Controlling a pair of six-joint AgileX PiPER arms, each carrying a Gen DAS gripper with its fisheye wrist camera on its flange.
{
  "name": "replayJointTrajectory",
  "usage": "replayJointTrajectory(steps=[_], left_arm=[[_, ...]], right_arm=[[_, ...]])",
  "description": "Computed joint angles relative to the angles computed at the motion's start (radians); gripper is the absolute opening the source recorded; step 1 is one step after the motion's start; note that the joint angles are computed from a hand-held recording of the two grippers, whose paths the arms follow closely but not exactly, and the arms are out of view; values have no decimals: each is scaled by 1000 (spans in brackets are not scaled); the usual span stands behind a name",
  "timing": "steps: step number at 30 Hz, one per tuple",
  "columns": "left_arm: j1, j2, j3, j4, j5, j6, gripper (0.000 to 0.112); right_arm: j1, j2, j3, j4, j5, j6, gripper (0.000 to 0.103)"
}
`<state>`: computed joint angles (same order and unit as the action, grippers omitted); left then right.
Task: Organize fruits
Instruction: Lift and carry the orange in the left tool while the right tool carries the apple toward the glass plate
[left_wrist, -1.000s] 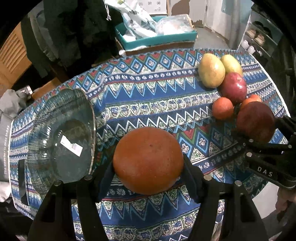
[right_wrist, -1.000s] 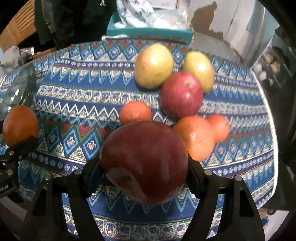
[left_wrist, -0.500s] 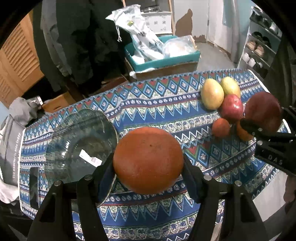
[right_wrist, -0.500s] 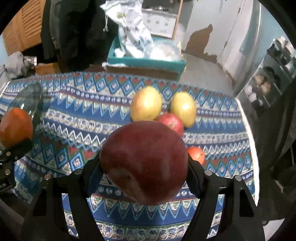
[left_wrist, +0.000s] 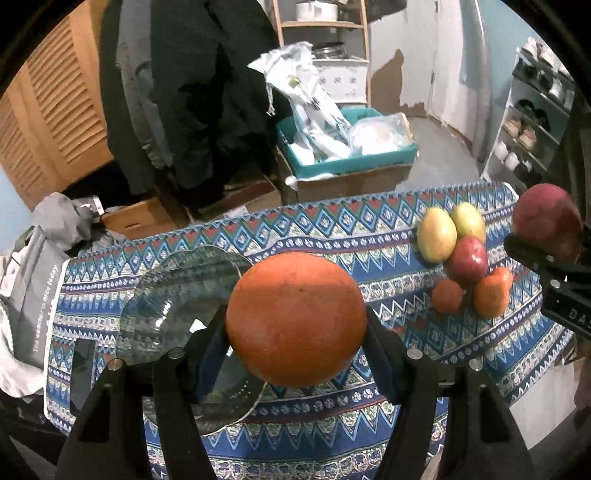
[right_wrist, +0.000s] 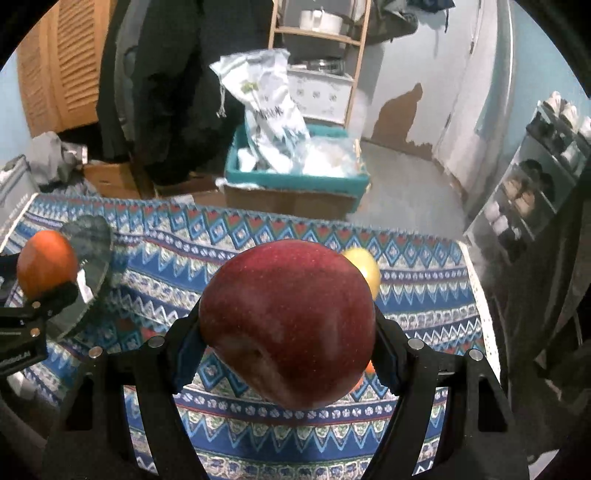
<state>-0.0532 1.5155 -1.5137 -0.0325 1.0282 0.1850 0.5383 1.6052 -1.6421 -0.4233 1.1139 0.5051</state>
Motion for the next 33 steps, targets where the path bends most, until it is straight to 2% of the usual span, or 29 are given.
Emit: replayJointTrajectory(steps=[19,29,33], left_arm=[[139,14,-58,-67,27,40,69],[253,49,-64,-95,25,74,69],[294,67,-60,-93,20,81,69]], right_arm=[[55,84,-188,40,20,-34,76],[104,236,-379,87,47,-75,76],[131,329,-497,102,87,-100,76]])
